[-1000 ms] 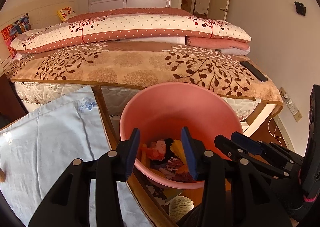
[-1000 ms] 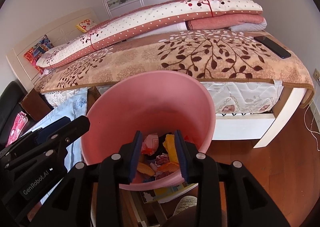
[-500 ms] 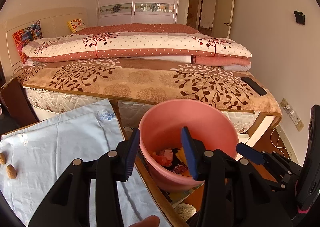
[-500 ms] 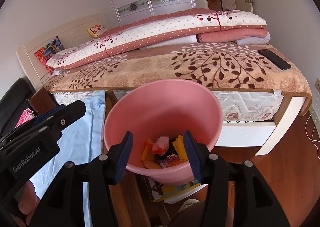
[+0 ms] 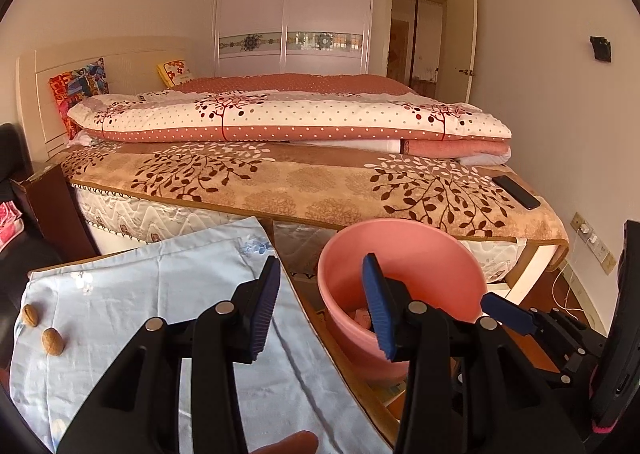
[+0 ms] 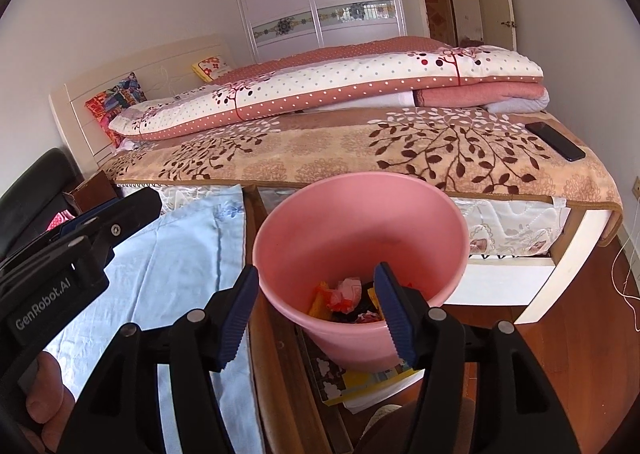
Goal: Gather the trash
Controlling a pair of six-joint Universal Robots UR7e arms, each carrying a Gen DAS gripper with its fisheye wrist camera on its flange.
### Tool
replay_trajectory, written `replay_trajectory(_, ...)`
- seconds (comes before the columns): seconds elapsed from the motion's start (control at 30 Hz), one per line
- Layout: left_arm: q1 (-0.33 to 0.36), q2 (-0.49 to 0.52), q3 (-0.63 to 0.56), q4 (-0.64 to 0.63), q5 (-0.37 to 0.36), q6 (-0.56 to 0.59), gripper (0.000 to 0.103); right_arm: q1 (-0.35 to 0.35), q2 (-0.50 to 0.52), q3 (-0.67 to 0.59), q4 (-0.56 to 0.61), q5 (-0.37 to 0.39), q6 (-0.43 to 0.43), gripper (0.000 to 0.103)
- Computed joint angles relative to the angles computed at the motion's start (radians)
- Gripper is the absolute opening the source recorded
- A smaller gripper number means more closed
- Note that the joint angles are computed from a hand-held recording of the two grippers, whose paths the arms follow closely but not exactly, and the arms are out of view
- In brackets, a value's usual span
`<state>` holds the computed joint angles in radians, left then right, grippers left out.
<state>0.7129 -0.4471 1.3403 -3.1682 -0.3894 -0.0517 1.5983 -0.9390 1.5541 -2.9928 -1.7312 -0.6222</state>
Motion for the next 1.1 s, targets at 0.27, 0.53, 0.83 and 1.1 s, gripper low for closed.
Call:
replay_trajectory(0.27, -0.016, -0.024, 0.050, -0.080, 0.026, 0.028, 0.043, 0.016, -0.013, 0.043, -0.052, 0.006, -0.016, 0.060)
replay_trajectory(0.53, -0.023, -0.045, 0.088, -0.108, 0.034, 0.020, 0.043, 0.024, -0.023, 0.071, -0.087, 0.009, -0.016, 0.060)
replay_trajectory(0.83, -0.030, -0.057, 0.114, -0.126, 0.045, 0.014, 0.043, 0.030, -0.031, 0.087, -0.104, 0.014, -0.026, 0.060)
replay_trajectory(1.1, -0.029, -0.065, 0.132, -0.128, 0.056, -0.001, 0.043, 0.032, -0.033, 0.093, -0.114, 0.009, -0.021, 0.060)
